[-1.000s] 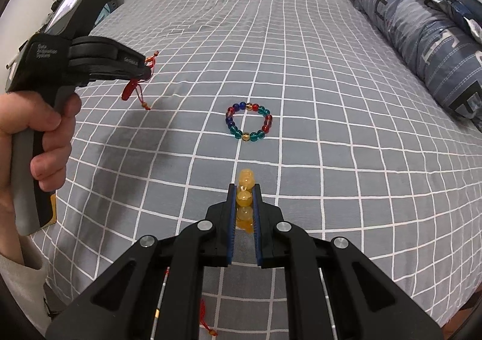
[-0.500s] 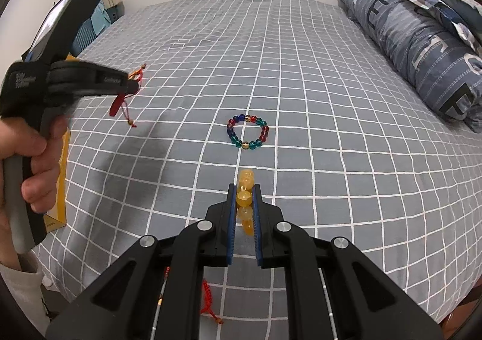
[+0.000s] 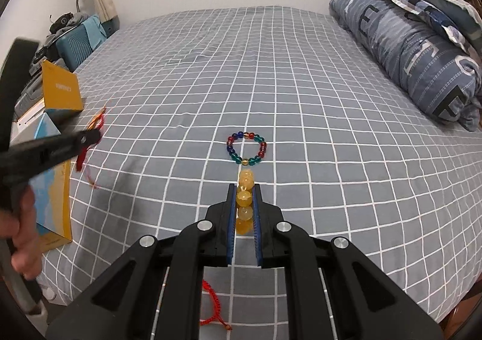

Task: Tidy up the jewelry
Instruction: 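Carry the red string bracelet with the left tool to the box while the right tool carries the amber bracelet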

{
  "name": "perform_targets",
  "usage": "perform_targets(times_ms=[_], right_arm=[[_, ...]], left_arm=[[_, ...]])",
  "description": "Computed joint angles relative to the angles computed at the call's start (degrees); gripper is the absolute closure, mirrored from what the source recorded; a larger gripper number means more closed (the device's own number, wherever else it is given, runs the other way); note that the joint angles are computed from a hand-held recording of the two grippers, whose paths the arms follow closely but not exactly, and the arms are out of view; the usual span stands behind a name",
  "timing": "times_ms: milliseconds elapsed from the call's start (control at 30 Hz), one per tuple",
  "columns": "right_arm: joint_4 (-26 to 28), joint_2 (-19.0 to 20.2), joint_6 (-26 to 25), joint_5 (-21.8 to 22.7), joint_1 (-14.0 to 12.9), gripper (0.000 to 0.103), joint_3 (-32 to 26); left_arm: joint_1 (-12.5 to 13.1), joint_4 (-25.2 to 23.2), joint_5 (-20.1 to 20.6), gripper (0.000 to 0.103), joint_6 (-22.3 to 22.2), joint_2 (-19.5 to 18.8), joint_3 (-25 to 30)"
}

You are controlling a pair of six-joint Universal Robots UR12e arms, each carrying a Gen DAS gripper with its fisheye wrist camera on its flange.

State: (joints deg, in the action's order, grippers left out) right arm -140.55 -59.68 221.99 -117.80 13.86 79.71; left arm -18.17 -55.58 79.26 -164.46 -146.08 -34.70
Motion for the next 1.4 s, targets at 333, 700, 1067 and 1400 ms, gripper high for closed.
perform_targets(times_ms=[333, 700, 1067, 1400], right_arm=[[1.81, 2.60, -3.30, -1.52, 1.37, 0.094, -6.59], [4.17, 10.13, -9.81, -0.69, 4.06, 0.094, -20.99], [7.08, 19.01, -15.18, 2.30, 6.55, 0.094, -37.17], [14.86, 29.91, -20.35, 6.44, 8.91, 0.094, -56.69]], left_arm=[[2.30, 6.73, 1.00, 0.093, -0.37, 6.29, -9.94], [6.45, 9.76, 1.17, 0.093, -4.24, 8.95, -12.28], [10.32, 11.67, 4.19, 0.093, -7.69, 10.21, -14.30], [14.04, 12.88, 6.38, 0.093, -10.88, 11.17, -17.05]])
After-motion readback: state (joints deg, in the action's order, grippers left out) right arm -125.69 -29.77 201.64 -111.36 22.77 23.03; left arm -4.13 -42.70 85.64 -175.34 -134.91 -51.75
